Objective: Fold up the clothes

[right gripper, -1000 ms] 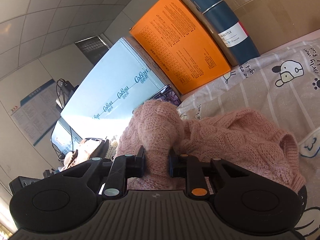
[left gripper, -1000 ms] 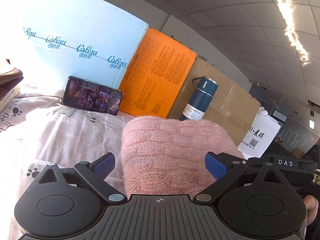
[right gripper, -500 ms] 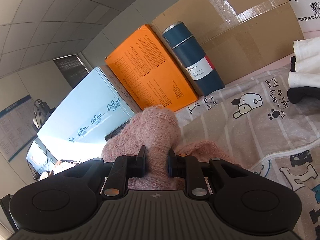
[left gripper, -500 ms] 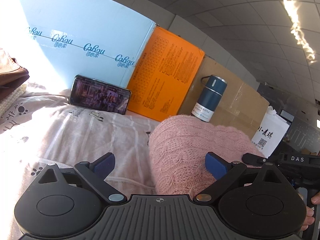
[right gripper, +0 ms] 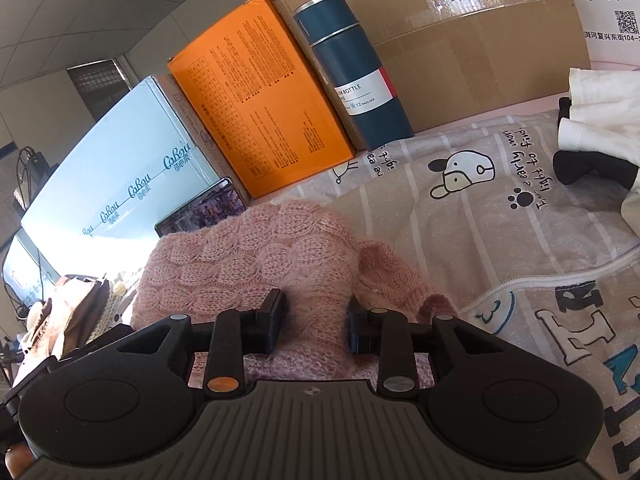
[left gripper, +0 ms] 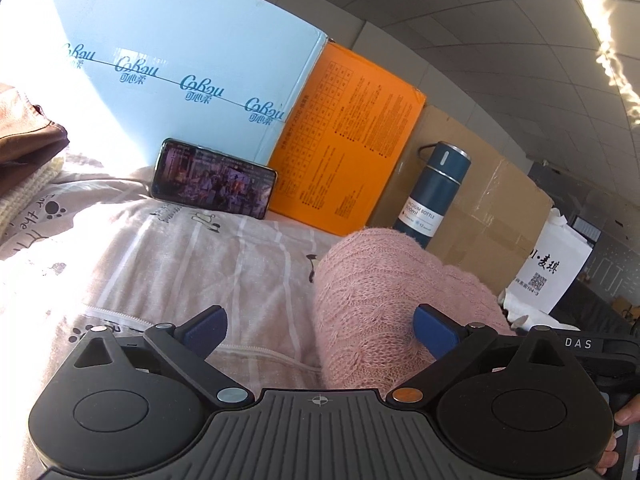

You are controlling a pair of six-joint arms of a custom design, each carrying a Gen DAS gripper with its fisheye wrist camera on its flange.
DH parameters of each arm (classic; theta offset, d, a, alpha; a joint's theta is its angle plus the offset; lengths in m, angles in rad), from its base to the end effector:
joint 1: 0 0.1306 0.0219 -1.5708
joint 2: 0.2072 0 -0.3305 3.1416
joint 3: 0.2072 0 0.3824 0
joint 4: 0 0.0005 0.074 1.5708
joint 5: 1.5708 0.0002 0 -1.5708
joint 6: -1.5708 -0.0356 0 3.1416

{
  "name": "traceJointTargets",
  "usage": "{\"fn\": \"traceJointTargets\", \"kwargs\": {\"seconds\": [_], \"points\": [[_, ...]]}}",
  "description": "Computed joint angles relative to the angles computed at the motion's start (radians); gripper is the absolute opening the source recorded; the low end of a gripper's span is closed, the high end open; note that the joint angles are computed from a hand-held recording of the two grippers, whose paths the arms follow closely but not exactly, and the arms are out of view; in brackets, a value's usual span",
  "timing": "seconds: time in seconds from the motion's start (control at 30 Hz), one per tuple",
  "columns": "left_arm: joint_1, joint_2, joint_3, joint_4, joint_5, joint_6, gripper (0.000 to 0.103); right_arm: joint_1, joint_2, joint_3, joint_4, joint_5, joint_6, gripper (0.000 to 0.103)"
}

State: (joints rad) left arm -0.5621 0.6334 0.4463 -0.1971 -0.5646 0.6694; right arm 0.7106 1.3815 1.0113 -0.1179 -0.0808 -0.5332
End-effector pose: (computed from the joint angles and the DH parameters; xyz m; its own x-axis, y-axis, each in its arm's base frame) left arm 0.2414 -0.1301 0.2665 -0.2676 -0.4510 -0.8515 -0.1729 0.8919 -0.4180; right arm 0.3630 0.3155 0.2712 -0.6640 0.0970 -0.7414 -0.4258 0.7661 0.4815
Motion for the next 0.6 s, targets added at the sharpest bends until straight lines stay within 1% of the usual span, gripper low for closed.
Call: {"fn": "traceJointTargets", "kwargs": {"seconds": [0.03, 0.13, 0.17, 0.2, 0.3, 0.37, 0.4, 0.47, 0.6], "points": [[-0.003, -0.004, -0.005, 0.012, -0.006, -0.004, 0.101, 0.000, -0.001, 0.000, 0.001, 0.004, -0.001, 0.032], [-0.009, -0.012, -0.014, 0.039, -0.018, -0.012, 0.101, -0.004, -0.009, -0.010, 0.021, 0.014, -0.019, 0.043], [-0.011, -0.012, -0.014, 0.041, -0.022, -0.011, 0.101, -0.006, -0.013, -0.015, 0.030, 0.017, -0.030, 0.050], [-0.012, -0.010, -0.013, 0.039, -0.027, -0.009, 0.101, -0.009, -0.018, -0.022, 0.042, 0.017, -0.043, 0.056], [-0.014, -0.006, -0.010, 0.034, -0.040, 0.000, 0.101, -0.014, -0.027, -0.034, 0.070, 0.024, -0.068, 0.062], [-0.015, -0.001, -0.004, 0.019, -0.057, 0.008, 0.101, -0.013, -0.027, -0.033, 0.070, 0.033, -0.069, 0.063], [-0.014, 0.008, 0.005, -0.003, -0.066, 0.022, 0.101, -0.011, -0.025, -0.029, 0.062, 0.036, -0.065, 0.064], [-0.012, 0.025, 0.025, -0.050, -0.084, 0.051, 0.101, -0.007, -0.014, -0.011, 0.025, 0.048, -0.049, 0.064], [0.001, 0.049, 0.052, -0.128, -0.088, 0.102, 0.101, 0.001, 0.014, 0.024, -0.048, 0.070, -0.025, 0.067]]}}
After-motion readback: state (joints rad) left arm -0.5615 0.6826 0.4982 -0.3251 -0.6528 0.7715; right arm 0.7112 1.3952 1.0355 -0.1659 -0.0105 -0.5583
